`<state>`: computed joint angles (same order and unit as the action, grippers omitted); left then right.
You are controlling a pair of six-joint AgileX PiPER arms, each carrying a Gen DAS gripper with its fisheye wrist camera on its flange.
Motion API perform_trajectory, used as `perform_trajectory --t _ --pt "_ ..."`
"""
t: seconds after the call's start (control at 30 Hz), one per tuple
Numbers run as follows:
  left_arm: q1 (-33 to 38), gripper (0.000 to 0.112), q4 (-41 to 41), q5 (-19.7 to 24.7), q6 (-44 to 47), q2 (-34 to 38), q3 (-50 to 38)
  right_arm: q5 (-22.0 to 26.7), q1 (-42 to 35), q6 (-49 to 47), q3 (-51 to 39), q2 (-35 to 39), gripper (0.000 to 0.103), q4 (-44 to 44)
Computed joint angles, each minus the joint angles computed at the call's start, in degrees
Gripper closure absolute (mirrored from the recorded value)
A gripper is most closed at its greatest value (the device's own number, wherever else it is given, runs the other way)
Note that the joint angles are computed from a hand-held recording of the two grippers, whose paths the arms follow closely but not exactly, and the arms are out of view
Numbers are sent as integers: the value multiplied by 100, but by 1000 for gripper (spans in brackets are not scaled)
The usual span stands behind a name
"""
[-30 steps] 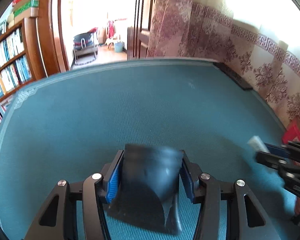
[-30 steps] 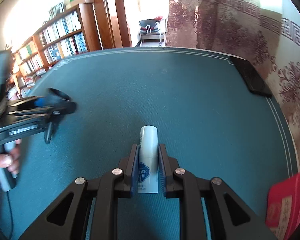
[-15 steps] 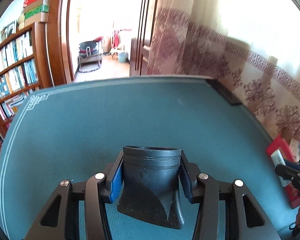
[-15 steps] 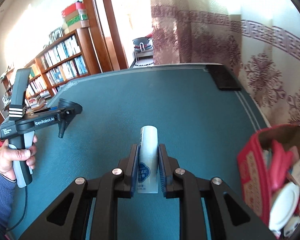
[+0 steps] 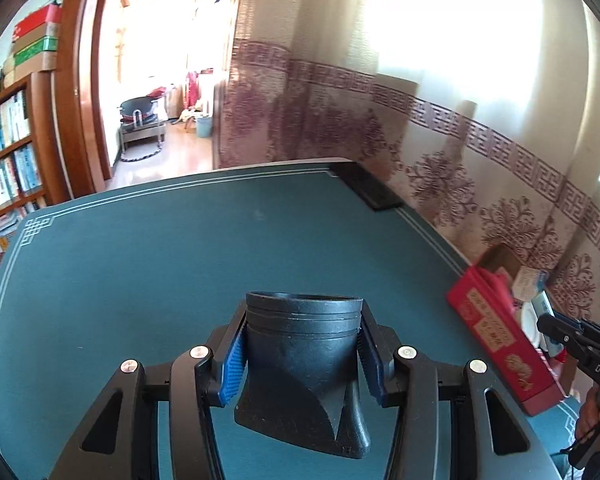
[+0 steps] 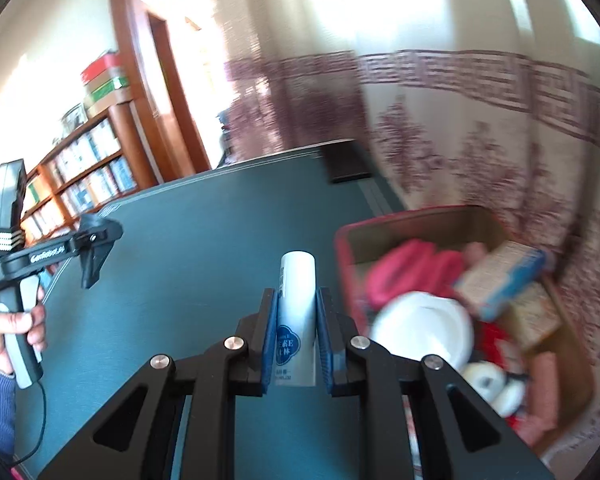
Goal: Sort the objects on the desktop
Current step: 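Carry the black cup and white tube over the red tin with both tools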
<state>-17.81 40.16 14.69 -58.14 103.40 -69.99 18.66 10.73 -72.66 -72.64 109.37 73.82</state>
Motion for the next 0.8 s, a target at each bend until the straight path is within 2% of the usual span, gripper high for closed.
perform_trajectory --t 0.13,0.3,0.47,0.63,0.8 --pt "-419 62 -250 230 239 266 -463 -67 -459 -715 381 -264 82 634" --pt "-837 62 -1215 494 1209 839 -1430 3 -946 -851 536 -341 82 754" --pt "-1205 62 -2136 915 2233 1582 -2705 24 -1122 -1178 618 -299 82 967" --pt "-1424 62 -2910 1531 3143 2403 -4240 97 -1252 -1265 586 -222 82 1062" --pt "-1524 62 -3405 2480 3758 3460 -6254 145 -1323 -1282 557 -152 82 1089"
